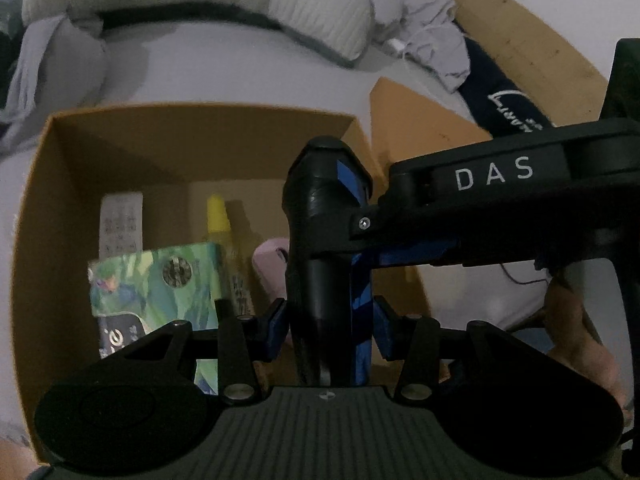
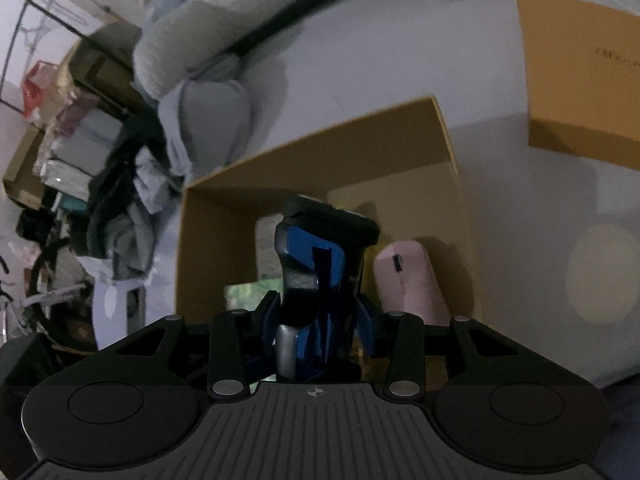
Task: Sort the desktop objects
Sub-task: 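Carry the held shaver with the right tool toward the cardboard box, then lower the shaver into the box and open the right gripper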
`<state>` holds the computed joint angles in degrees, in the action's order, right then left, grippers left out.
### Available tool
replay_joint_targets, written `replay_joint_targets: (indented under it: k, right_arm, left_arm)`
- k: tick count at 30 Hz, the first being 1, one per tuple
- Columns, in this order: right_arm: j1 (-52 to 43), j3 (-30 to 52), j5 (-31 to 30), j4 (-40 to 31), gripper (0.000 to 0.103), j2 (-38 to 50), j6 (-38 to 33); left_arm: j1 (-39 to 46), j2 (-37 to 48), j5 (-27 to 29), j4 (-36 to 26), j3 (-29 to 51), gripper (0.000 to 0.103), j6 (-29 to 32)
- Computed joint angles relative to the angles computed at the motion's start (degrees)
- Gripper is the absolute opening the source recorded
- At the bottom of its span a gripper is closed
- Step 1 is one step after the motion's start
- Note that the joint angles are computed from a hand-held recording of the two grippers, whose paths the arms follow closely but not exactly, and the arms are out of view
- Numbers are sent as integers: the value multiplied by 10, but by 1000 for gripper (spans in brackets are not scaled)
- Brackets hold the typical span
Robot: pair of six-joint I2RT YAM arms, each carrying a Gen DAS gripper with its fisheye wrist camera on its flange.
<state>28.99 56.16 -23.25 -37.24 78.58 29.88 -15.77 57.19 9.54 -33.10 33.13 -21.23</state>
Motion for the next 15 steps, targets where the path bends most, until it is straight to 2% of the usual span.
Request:
replay_joint_targets:
  k: [15]
  right_arm:
    - [11,3,0,43,44,109,-13]
  left_arm:
    - [15,82,4,38,-20,45,-21]
